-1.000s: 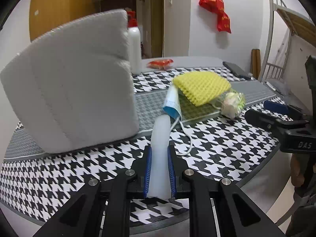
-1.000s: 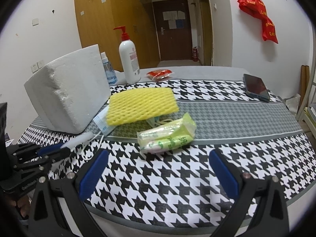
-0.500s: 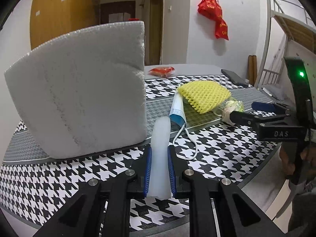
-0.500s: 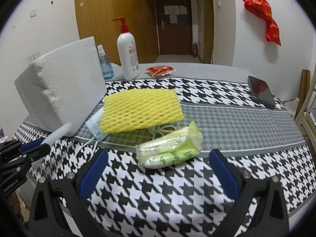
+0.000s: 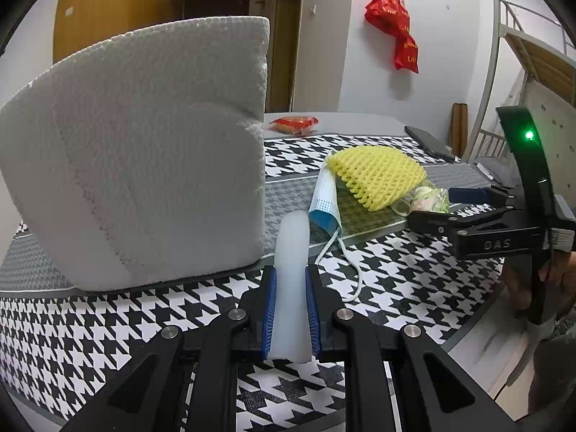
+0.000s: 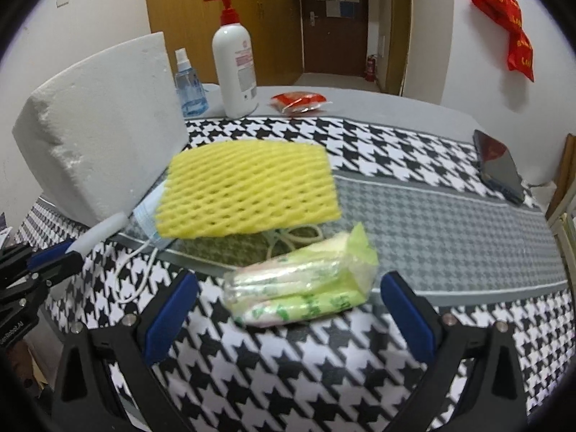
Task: Organize soft objects
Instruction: 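Close the right tool on the green wet-wipes pack while the left tool holds the foam stick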
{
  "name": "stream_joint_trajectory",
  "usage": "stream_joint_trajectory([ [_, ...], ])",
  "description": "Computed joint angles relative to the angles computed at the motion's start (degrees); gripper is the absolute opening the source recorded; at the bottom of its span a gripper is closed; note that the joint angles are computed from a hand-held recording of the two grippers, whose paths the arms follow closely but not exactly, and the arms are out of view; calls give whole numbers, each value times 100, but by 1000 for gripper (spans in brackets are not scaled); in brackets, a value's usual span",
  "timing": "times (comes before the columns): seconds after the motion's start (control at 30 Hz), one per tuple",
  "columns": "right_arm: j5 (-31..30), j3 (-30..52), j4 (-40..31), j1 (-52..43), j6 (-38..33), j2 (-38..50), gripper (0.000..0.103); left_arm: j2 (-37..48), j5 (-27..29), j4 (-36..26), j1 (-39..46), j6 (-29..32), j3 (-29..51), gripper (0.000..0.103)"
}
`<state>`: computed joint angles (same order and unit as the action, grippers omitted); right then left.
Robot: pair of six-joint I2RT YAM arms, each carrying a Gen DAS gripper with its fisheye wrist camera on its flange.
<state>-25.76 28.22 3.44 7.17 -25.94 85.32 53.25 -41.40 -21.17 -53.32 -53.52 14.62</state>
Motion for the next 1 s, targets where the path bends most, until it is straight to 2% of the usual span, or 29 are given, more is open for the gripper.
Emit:
stream_joint_trajectory([
  [0.13, 450, 64, 184, 173, -97, 74, 103, 49, 104, 244, 190, 226, -46, 17],
  [0.6, 588, 373, 10, 358, -303, 513, 102, 254, 287, 608, 460, 475, -65, 18],
  [0.73, 591, 451, -103, 340, -266, 588, 87, 235, 252, 536, 412, 406, -61, 18],
  [0.83, 534, 458, -128, 283, -227, 575, 80, 183, 195, 418, 325, 297, -46, 18],
  [1.0, 454, 321, -126, 171, -224, 376, 77, 41, 5, 90, 65, 71, 13, 18],
])
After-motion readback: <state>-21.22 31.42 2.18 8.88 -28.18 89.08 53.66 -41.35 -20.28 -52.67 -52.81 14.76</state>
